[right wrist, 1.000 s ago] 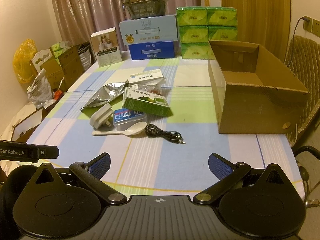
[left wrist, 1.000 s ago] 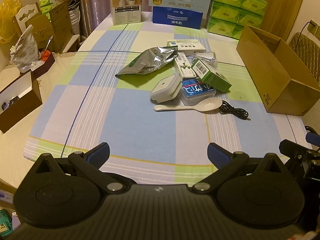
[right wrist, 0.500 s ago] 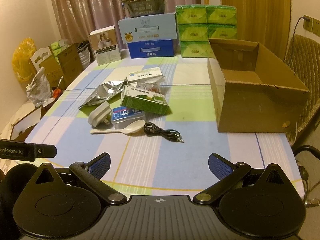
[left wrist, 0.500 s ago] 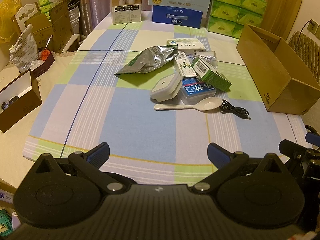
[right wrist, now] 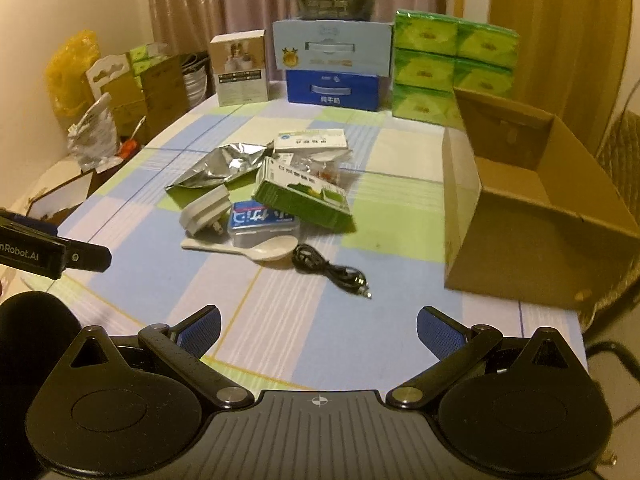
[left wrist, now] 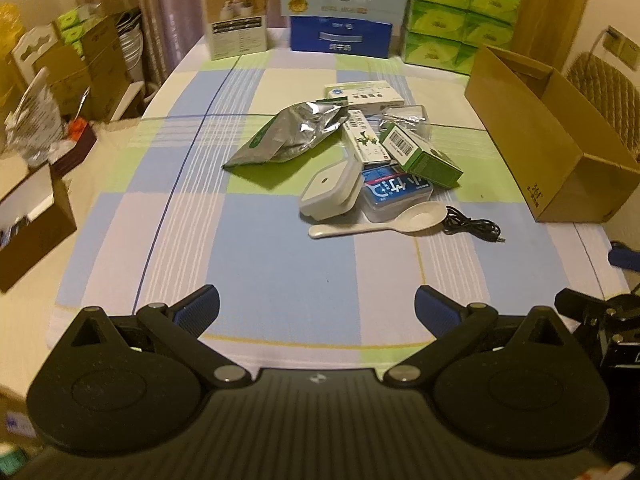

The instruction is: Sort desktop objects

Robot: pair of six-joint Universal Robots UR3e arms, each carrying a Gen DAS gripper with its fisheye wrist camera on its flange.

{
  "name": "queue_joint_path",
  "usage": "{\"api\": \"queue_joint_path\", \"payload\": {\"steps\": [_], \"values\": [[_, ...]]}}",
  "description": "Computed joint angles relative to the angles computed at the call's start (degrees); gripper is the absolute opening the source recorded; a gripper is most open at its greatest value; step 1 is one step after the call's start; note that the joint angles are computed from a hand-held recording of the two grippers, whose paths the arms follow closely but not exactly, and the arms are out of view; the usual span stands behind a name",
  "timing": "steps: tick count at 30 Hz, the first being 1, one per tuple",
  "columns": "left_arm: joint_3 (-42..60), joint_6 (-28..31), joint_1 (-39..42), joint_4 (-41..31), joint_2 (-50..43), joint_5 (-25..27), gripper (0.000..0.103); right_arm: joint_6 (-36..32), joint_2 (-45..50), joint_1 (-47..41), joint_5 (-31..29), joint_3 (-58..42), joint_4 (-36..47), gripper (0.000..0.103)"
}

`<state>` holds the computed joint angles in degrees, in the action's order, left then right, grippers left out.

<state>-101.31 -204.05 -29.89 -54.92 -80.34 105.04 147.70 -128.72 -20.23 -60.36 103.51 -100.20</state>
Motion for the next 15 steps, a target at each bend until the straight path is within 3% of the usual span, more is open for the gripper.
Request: {"api": "queue_joint_path", "payload": {"steps": [15], "values": [[0.51,17.97,11.9,5.28,-4.78,-13.84,0.102,-11.23,16.09,7.16,-2.99,-2.08,-12.33,0.101]]}}
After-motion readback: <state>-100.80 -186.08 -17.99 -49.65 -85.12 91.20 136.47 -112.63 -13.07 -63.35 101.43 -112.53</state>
